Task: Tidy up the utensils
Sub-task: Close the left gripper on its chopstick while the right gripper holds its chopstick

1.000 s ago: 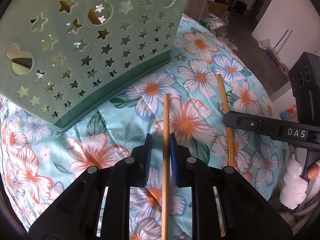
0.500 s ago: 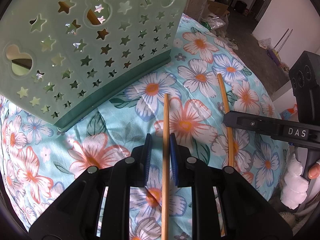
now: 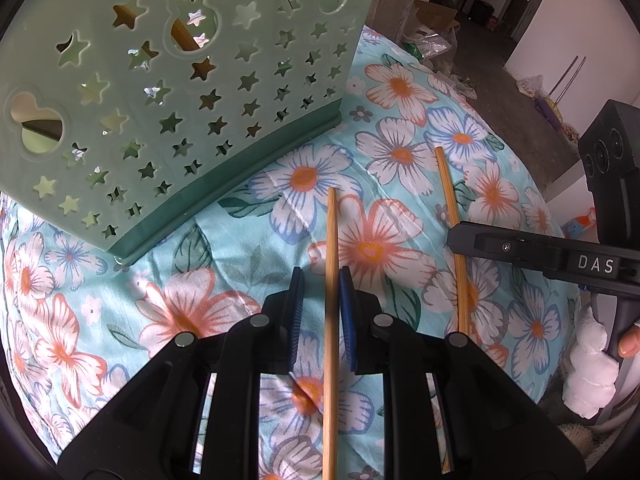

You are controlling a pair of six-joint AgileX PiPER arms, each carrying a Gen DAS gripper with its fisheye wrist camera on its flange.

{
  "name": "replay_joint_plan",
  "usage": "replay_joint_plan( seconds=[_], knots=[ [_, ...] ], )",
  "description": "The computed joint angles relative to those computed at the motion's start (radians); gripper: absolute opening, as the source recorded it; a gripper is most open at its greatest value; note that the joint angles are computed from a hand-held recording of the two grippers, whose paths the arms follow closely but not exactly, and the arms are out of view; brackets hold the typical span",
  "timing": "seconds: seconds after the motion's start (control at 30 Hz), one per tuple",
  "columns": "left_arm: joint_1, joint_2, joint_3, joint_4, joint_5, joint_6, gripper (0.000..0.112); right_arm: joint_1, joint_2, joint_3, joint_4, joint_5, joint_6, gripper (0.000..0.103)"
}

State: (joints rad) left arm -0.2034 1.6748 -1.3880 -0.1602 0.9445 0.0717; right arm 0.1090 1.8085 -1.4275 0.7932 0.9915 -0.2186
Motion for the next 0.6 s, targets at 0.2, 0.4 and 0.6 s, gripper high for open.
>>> replay_joint_plan(
  seconds=[0.2,0.4,0.6],
  knots=[
    [-0.005,0.0,0.001,0.004,-0.002,-0.008,0.017,-0.001,0.002,-0.002,0.0,0.001,-0.001,0.011],
    [-0.006,-0.001,0.001,0.006,-0.003,-0.01,0.017,-0.001,0.0,-0.002,-0.004,0.004,-0.009,0.011],
    [-0.013,-0.004,0.005,0.012,-0.005,-0.019,0.017,-0.009,-0.006,-0.009,-0.016,0.023,-0.007,0.011]
  ],
)
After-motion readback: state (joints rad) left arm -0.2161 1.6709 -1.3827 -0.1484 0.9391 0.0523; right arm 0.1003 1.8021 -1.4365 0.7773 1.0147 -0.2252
